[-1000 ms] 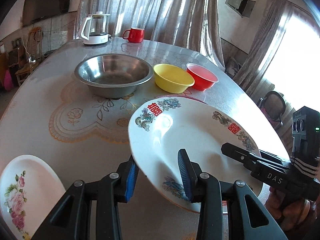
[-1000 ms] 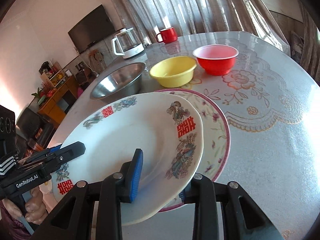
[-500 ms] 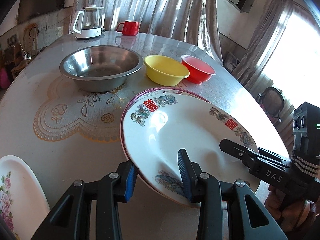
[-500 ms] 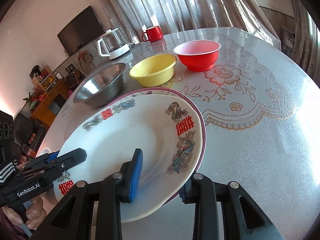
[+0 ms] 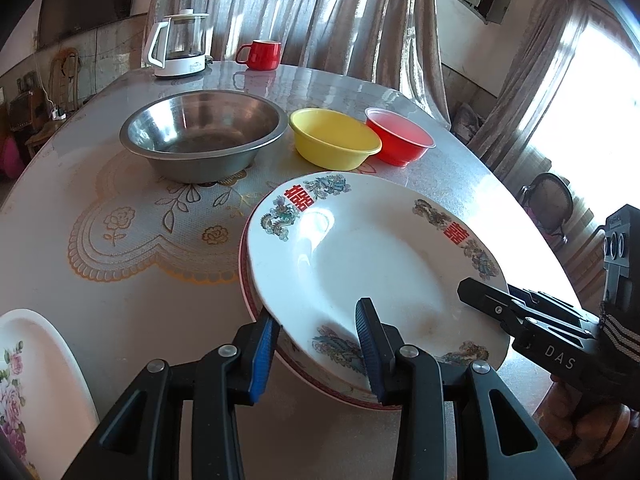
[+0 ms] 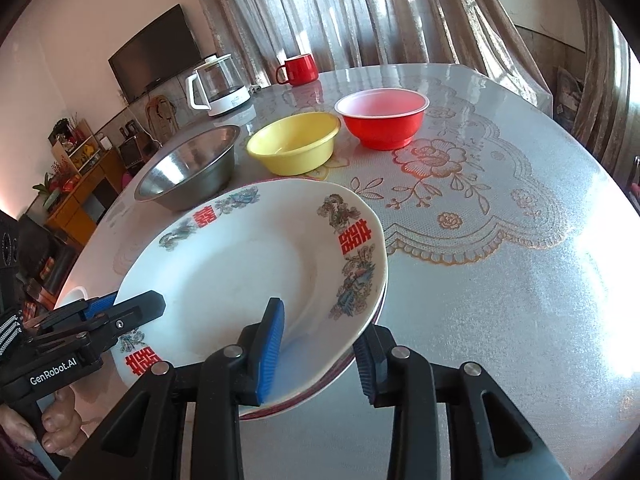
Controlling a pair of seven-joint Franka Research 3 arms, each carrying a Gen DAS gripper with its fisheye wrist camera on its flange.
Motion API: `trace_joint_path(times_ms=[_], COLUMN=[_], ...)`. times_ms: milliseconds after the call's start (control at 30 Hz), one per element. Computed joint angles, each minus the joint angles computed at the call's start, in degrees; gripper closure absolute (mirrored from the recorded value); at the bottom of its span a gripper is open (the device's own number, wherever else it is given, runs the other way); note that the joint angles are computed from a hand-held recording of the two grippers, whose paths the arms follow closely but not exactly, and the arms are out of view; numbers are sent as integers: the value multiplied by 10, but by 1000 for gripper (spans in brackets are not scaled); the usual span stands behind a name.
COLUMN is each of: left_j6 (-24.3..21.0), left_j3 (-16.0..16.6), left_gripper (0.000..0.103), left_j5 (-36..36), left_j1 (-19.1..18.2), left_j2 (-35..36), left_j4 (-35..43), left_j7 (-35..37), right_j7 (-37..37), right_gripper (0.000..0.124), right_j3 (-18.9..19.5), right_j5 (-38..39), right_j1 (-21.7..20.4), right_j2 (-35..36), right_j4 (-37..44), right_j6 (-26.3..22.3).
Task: Organize plates and bowls
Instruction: 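Lower the double-happiness plate onto the purple-flowered plate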
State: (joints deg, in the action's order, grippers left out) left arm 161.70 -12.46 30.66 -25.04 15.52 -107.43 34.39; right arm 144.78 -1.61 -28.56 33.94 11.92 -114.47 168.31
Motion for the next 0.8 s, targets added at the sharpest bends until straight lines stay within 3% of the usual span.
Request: trace_joint_path(times_ms=[400,800], left_j6=[-5,-25], left_j3=[6,10], left_gripper=[65,63], left_j5=[33,69], left_j1=[-9,-18], left_j2=[-5,-6], left_j4=[-3,2], left_j7=[-24,-55], right_j7=[60,82], right_gripper=[90,92], right_j3=[6,37], right_j5=[-100,-209], right_j1=[-3,-8], right_j2=[-22,-17], right_j4=[-11,22], right_j6=[-42,-133])
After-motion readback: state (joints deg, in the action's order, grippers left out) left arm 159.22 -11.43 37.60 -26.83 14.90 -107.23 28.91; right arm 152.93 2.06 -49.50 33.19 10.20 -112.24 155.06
